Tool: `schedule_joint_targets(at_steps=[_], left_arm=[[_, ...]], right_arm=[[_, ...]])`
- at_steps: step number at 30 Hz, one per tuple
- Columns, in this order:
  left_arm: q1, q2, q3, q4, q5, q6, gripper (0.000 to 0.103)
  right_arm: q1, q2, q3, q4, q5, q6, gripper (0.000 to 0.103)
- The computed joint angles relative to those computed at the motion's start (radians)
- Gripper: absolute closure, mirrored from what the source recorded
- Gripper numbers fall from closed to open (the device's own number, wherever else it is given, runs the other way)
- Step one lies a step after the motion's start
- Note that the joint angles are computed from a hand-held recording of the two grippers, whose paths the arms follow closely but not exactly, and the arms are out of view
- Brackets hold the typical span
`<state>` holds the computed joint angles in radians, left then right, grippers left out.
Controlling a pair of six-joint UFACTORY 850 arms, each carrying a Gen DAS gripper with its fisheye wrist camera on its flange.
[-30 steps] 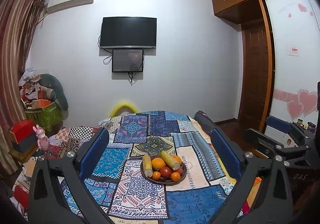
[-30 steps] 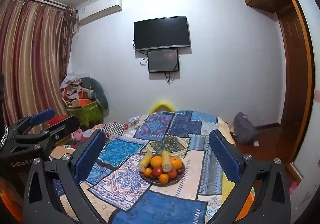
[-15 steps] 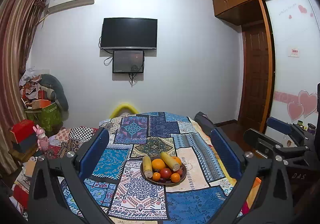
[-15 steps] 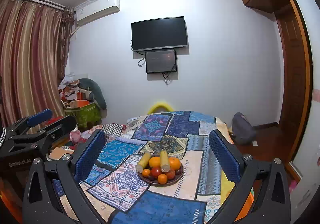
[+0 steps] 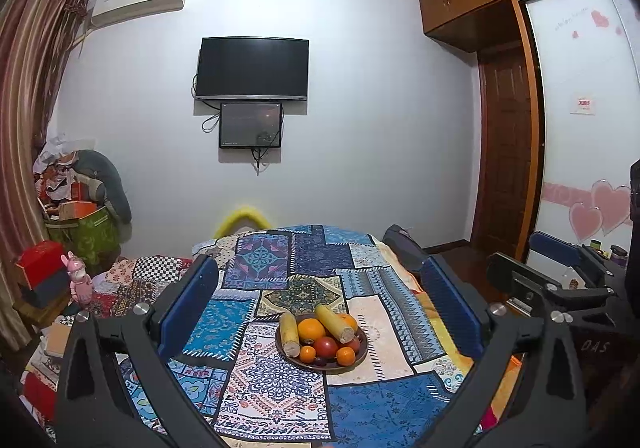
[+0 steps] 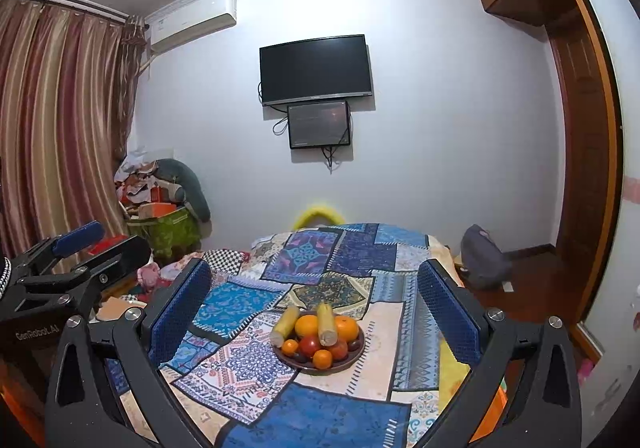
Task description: Organize fruits
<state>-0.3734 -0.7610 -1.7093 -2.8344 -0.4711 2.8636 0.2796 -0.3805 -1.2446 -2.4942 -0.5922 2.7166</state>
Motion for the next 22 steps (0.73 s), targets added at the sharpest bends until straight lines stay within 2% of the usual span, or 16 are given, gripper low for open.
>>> schedule_joint_targets(at_steps=[10, 22], left_arm=[[0.007, -0.008, -0.014, 0.067, 0.011, -0.083, 0.0], [0.005, -0.012, -0.022, 0.062, 0.022, -0.077, 0.0]], right_arm=[[-0.001, 0.003, 0.002, 0.005, -0.002, -0.008, 0.0], [-0.002, 0.002, -0.002, 0.016, 0.003, -0.02, 0.0]])
